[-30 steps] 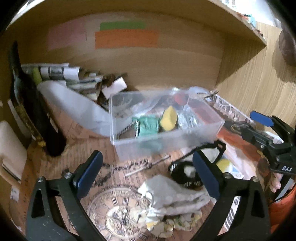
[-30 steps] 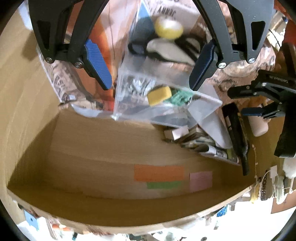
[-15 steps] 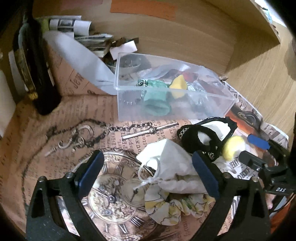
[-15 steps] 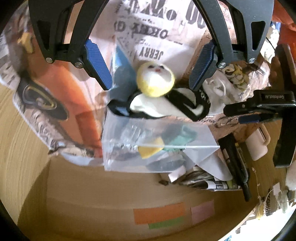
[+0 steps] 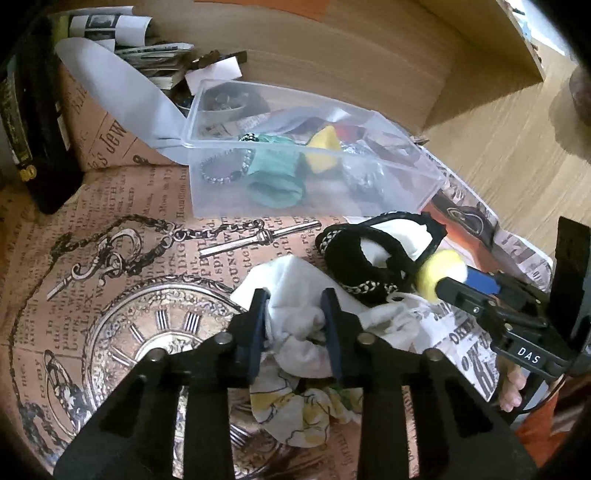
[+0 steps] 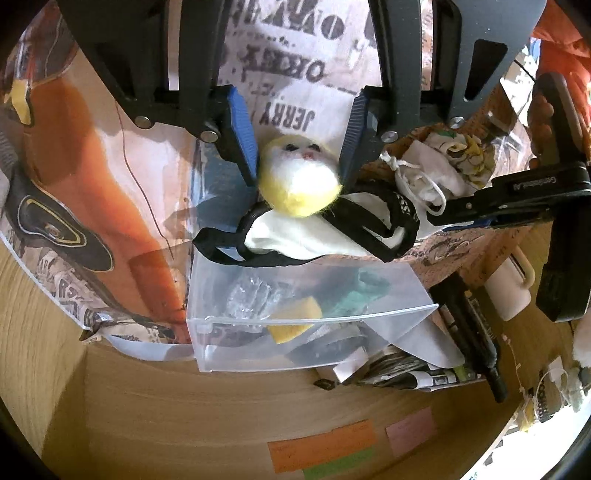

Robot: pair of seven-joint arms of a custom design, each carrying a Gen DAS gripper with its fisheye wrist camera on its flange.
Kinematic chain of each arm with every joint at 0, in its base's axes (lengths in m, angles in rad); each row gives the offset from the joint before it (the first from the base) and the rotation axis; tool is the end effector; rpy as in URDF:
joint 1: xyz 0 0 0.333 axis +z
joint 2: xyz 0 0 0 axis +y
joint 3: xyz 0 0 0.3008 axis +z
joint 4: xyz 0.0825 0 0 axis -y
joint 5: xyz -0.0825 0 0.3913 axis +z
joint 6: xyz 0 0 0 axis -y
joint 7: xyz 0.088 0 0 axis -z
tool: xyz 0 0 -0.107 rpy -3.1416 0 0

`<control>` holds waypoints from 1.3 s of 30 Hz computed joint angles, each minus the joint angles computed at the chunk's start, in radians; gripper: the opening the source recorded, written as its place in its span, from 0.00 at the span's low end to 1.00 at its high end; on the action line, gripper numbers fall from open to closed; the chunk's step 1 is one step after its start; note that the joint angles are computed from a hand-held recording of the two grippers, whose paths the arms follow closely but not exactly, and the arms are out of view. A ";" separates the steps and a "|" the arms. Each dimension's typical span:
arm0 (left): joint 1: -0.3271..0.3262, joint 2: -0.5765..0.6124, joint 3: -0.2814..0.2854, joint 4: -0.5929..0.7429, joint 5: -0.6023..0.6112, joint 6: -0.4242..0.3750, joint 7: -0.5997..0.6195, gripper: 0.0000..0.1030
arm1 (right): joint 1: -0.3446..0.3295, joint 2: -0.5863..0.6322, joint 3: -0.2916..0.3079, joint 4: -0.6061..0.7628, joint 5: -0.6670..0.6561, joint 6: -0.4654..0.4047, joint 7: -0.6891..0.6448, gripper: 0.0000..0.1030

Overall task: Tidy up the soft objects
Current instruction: 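Place the white cloth into the box with the left tool while the right drops the ball in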

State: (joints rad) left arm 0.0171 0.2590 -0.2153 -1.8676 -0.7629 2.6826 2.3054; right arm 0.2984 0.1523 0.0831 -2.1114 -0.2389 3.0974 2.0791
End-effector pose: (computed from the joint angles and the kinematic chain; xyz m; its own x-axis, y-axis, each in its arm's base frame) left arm 0.6519 -0.0993 0.4169 -0.3866 -0.8807 0.2738 -0.7616 0.1374 -0.6333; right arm 0.5667 0.2467 0.4233 0.1842 -0.9617 -0.2029 -0.7007 0.0163 -0.7133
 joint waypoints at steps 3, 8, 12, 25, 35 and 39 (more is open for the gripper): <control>0.012 -0.007 -0.004 0.005 -0.026 -0.022 0.019 0.21 | 0.026 -0.011 -0.039 -0.006 -0.055 0.015 0.053 0.39; 0.010 -0.045 -0.004 -0.020 -0.067 0.014 0.074 0.20 | 0.074 -0.033 -0.119 -0.007 -0.218 0.041 0.202 0.38; 0.004 -0.068 0.005 -0.023 -0.090 0.037 0.089 0.19 | 0.098 -0.045 -0.169 0.008 -0.400 0.047 0.363 0.38; 0.000 -0.062 -0.001 0.070 -0.200 0.126 0.200 0.19 | 0.050 -0.032 -0.178 0.127 -0.855 0.056 0.755 0.39; -0.019 0.068 -0.022 0.251 -0.076 0.175 0.116 0.19 | 0.023 0.025 -0.174 0.214 -0.820 0.082 0.698 0.39; -0.030 0.146 -0.022 0.343 0.037 0.162 0.017 0.19 | 0.007 0.057 -0.154 0.243 -0.703 0.079 0.568 0.39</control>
